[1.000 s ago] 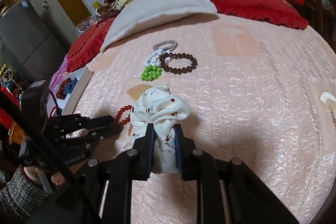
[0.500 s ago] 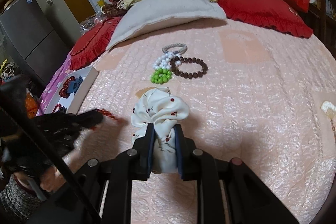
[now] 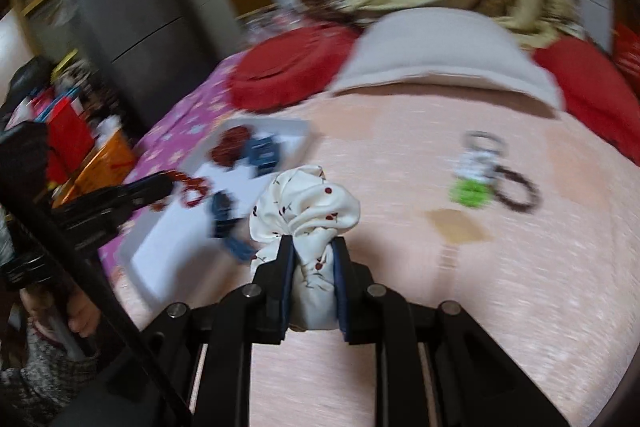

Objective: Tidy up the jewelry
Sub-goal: 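Release the white scrunchie into the tray with the right gripper while the left releases the red bead strand there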

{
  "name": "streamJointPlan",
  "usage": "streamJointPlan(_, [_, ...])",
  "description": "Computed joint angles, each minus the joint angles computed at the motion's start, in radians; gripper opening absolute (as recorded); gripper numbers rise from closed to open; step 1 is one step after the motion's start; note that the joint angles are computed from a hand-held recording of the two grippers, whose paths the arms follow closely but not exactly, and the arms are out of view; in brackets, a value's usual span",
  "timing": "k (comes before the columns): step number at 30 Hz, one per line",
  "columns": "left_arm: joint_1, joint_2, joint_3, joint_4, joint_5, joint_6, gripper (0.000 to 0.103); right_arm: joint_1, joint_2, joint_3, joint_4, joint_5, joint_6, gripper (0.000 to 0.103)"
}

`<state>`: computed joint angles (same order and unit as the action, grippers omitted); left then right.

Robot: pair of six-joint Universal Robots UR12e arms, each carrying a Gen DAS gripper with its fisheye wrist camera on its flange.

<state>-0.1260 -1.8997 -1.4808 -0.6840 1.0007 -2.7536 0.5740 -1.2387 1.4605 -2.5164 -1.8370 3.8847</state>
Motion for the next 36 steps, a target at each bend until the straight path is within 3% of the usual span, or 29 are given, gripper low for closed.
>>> streamJointPlan(5, [0.024, -0.028, 0.017, 0.002, 0.098, -0.090, 0.012, 0.002, 0.124, -0.165, 0.049, 0.155, -0.083, 0.018])
streamJointPlan(11, [0.041, -0.057, 0.033, 0.000, 0.198, -0.148, 0.012, 0.007, 0.252, -0.324, 0.137, 0.273, -0.129, 0.018])
streamJointPlan(16, [0.053, -0.061, 0.024, 0.019, 0.200, -0.173, 0.012, 0.018, 0.311, -0.394, 0.200, 0.280, -0.150, 0.018])
streamJointPlan(20, [0.051, -0.057, 0.013, 0.052, 0.208, -0.162, 0.015, 0.027, 0.325, -0.412, 0.220, 0.253, -0.172, 0.031])
streamJointPlan(22, [0.047, -0.055, 0.009, 0.067, 0.216, -0.156, 0.018, 0.029, 0.321, -0.406, 0.208, 0.248, -0.172, 0.049])
streamJointPlan(23, [0.046, -0.053, 0.005, 0.079, 0.220, -0.153, 0.018, 0.029, 0.317, -0.400, 0.197, 0.246, -0.170, 0.051])
streamJointPlan(36, [0.013, -0.045, -0.029, 0.218, 0.367, -0.132, 0.019, 0.038, 0.250, -0.310, 0.104, 0.177, -0.120, 0.054])
